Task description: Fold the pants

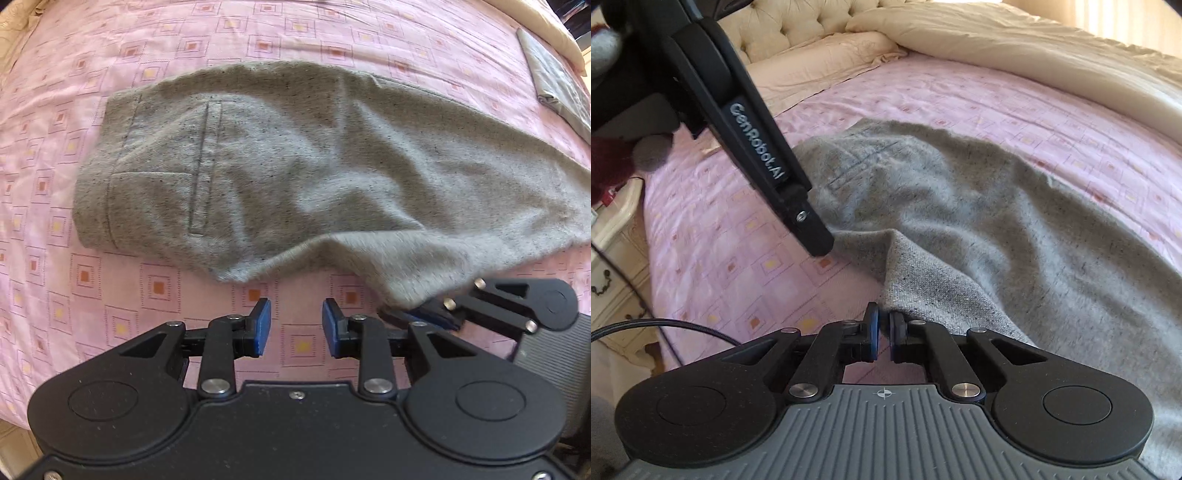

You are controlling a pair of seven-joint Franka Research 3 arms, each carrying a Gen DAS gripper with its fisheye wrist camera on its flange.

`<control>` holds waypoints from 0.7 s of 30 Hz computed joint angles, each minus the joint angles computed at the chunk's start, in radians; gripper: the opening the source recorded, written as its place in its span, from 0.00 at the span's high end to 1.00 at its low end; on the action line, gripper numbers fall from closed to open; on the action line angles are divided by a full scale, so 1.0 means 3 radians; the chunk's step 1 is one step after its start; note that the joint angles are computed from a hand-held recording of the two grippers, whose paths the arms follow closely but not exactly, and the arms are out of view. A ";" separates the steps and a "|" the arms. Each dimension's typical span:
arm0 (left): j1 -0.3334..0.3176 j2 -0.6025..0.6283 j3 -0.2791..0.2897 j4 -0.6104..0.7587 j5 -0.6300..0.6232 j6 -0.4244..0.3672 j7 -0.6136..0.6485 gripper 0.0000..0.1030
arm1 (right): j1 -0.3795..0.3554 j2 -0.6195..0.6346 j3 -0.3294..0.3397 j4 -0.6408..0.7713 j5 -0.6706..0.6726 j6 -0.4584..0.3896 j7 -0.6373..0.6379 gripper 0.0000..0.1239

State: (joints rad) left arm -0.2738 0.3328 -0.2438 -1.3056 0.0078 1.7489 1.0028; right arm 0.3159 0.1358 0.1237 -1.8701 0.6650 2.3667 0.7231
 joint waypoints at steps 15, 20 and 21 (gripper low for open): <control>-0.0488 0.0701 0.0036 0.0525 0.0602 0.0080 0.0317 0.59 | 0.0211 -0.0553 -0.0004 -0.0769 -0.0652 0.0270 0.0492 0.89; -0.0408 0.0480 0.0008 0.0128 0.0579 0.0416 0.0356 0.58 | 0.0096 -0.1049 -0.0032 -0.1279 -0.0721 0.0887 0.1068 0.89; -0.0390 0.0448 0.0004 0.0070 0.0558 0.0466 0.0341 0.57 | 0.0022 -0.1067 -0.0006 -0.1315 -0.0914 0.1043 0.1345 0.89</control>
State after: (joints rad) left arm -0.3907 0.4673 -0.2425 -1.2847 0.1753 1.8888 1.1052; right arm 0.3226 -0.1844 0.1220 -2.2647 0.3908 2.6798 1.1266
